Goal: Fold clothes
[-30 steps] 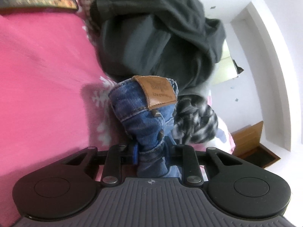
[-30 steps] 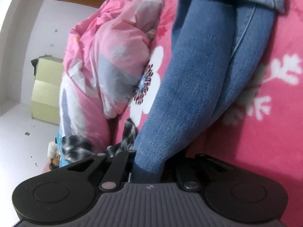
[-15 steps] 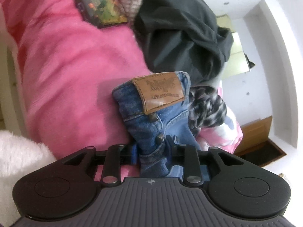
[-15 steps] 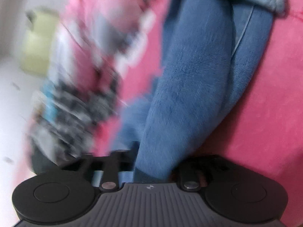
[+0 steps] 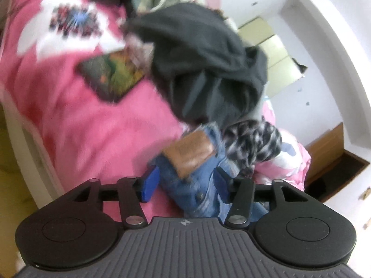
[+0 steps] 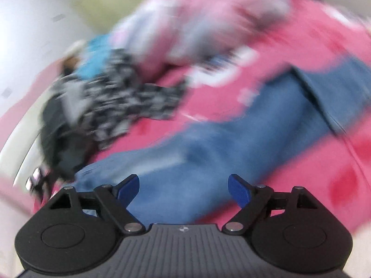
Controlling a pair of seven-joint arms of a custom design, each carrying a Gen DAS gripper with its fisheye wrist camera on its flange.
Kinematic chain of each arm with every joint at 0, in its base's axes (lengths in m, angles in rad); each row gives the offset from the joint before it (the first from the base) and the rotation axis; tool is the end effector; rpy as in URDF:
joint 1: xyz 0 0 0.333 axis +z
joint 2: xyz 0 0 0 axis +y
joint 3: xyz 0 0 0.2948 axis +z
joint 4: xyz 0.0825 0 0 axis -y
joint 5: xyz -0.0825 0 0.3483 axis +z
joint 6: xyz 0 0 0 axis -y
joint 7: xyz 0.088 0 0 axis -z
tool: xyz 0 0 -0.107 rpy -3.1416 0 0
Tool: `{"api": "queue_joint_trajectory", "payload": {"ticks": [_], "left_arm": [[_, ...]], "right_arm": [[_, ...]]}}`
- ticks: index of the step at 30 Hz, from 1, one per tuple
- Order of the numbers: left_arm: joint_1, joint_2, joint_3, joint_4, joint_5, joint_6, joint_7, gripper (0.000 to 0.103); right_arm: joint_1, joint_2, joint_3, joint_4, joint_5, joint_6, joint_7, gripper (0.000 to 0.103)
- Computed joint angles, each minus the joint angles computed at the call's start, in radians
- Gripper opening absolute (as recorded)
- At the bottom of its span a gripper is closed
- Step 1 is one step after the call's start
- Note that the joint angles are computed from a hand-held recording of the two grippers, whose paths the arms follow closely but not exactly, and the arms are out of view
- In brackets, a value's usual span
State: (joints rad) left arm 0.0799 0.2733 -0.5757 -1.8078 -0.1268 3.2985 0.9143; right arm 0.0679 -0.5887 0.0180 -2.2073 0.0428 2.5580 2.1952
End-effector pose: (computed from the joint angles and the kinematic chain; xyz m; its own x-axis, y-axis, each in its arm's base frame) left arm 0.5760 -0.2454 0.5634 -0.0742 -0.6419 0.7632 -0.5487 -0.6128 -0.5687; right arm 0.3935 0.0357 0.6976 -0.2798 -0.8207 -0.4982 -0.5263 0.5651 -0.6353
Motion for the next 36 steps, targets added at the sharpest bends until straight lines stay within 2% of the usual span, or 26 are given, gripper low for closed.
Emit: {"api": "queue_joint_trajectory", "payload": {"ticks": [2,3,4,6,8,10,13,17,18,19,20,22,24,25,27,28,30,31,33,36], "left_arm": [[-0.014,0.0,0.027,0.021,0.03,-0.012,0.031,0.058],[-0.022,0.01,0.037,0.047,0.047,-0.031,0.055,0.06],[-0.034,0.022,0.05,0.075,0.058,-0.048,0.083,0.062],[-0.065,0.049,0.079,0.134,0.075,-0.081,0.136,0.073],[-0.082,0.081,0.089,0.195,0.088,-0.117,0.196,0.081],[-0.101,0.125,0.098,0.264,0.09,-0.162,0.244,0.085],[-0.133,0.188,0.117,0.364,0.081,-0.236,0.299,0.085],[-0.228,0.208,0.237,0.41,0.081,-0.261,0.279,0.075],[-0.241,0.21,0.253,0.41,0.074,-0.251,0.282,0.069],[-0.253,0.21,0.269,0.408,0.067,-0.24,0.284,0.066],[-0.268,0.209,0.287,0.403,0.064,-0.227,0.28,0.061],[-0.297,0.204,0.326,0.387,0.063,-0.195,0.26,0.058],[-0.295,0.201,0.319,0.367,0.05,-0.158,0.254,0.052],[-0.289,0.2,0.308,0.358,0.043,-0.143,0.255,0.051],[-0.261,0.202,0.264,0.343,0.03,-0.113,0.273,0.039],[-0.266,0.202,0.268,0.338,0.03,-0.098,0.273,0.038],[-0.31,0.2,0.321,0.336,0.039,-0.074,0.25,0.022],[-0.312,0.203,0.324,0.34,0.041,-0.067,0.244,0.02],[-0.29,0.218,0.292,0.361,0.04,-0.063,0.243,0.013],[-0.25,0.253,0.227,0.412,0.049,-0.07,0.27,0.01]], "right_arm": [[0.086,0.094,-0.041,0.06,0.037,0.08,-0.136,0.09],[0.132,0.156,-0.066,0.11,0.074,0.092,-0.211,0.091],[0.174,0.22,-0.09,0.171,0.119,0.089,-0.291,0.091],[0.241,0.348,-0.126,0.294,0.229,0.073,-0.472,0.091],[0.279,0.474,-0.147,0.427,0.354,0.036,-0.664,0.091],[0.271,0.606,-0.137,0.582,0.432,-0.039,-0.789,0.092],[0.231,0.771,-0.1,0.784,0.423,-0.164,-0.827,0.093],[0.165,0.964,-0.048,1.068,0.392,-0.421,-0.798,0.088],[0.151,0.985,-0.031,1.1,0.392,-0.458,-0.802,0.081],[0.143,0.987,-0.016,1.102,0.384,-0.47,-0.811,0.07],[0.143,0.982,-0.007,1.092,0.36,-0.466,-0.816,0.063],[0.15,0.956,0.006,1.049,0.299,-0.437,-0.807,0.041],[0.153,0.929,0.017,1.003,0.248,-0.405,-0.785,0.025],[0.157,0.91,0.021,0.973,0.225,-0.379,-0.774,0.021],[0.172,0.864,0.024,0.909,0.17,-0.316,-0.75,0.015],[0.183,0.84,0.024,0.875,0.134,-0.278,-0.734,0.013],[0.201,0.815,0.022,0.843,0.064,-0.219,-0.698,0.011],[0.21,0.81,0.02,0.838,0.024,-0.197,-0.68,0.011],[0.223,0.805,0.016,0.837,-0.049,-0.165,-0.646,0.01],[0.231,0.829,0.011,0.884,-0.123,-0.162,-0.629,0.01]]}}
